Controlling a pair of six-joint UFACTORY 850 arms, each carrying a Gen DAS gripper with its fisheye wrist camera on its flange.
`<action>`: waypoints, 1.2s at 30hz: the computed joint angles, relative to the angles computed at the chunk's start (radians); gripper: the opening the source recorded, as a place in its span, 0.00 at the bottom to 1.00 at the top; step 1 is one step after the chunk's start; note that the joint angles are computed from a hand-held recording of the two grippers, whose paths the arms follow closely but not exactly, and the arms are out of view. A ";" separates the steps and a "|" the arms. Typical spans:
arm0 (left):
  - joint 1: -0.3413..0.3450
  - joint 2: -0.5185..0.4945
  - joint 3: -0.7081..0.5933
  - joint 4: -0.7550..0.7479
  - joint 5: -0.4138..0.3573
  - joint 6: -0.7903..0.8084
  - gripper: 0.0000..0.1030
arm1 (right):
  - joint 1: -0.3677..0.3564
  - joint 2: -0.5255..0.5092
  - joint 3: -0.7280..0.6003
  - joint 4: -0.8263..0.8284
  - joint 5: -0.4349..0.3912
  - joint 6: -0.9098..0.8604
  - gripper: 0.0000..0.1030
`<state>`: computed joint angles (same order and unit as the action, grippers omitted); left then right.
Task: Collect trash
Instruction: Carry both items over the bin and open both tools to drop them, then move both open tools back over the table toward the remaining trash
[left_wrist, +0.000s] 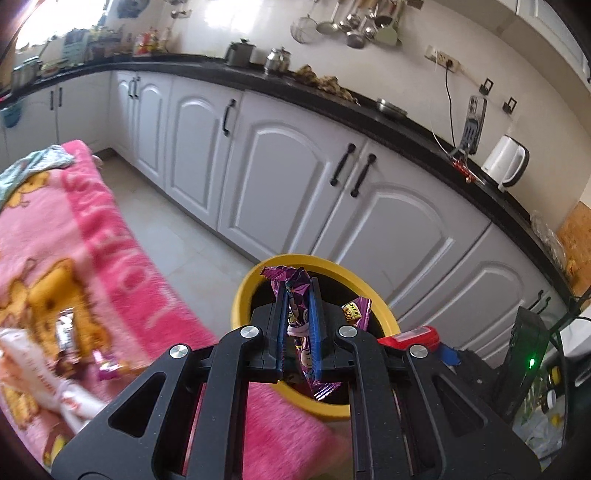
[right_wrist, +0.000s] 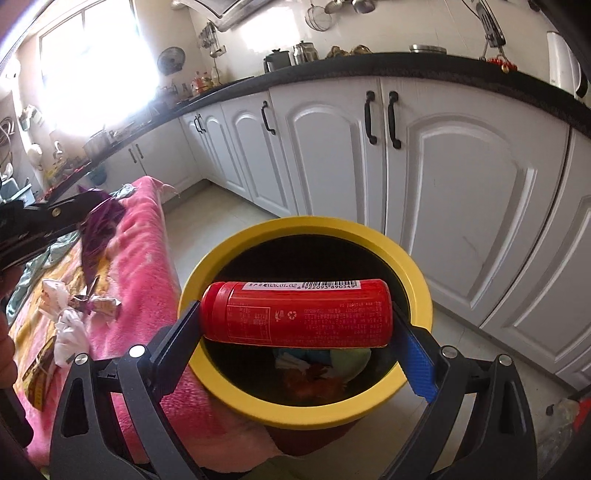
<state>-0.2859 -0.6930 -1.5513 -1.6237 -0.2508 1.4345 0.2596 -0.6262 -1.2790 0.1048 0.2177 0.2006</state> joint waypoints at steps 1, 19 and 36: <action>-0.005 -0.017 -0.023 0.058 0.002 -0.059 0.06 | -0.004 -0.009 -0.007 -0.056 0.001 0.055 0.90; 0.004 -0.078 -0.078 0.237 0.004 -0.314 0.75 | -0.047 -0.025 0.018 0.006 -0.001 0.090 0.94; 0.045 0.081 0.116 -0.352 0.054 0.298 0.89 | -0.005 0.050 0.046 -0.025 0.036 0.053 0.94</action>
<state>-0.2409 -0.6123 -1.4351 -1.9752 -0.1973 1.7328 0.2547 -0.5763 -1.2334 0.0801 0.2533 0.2535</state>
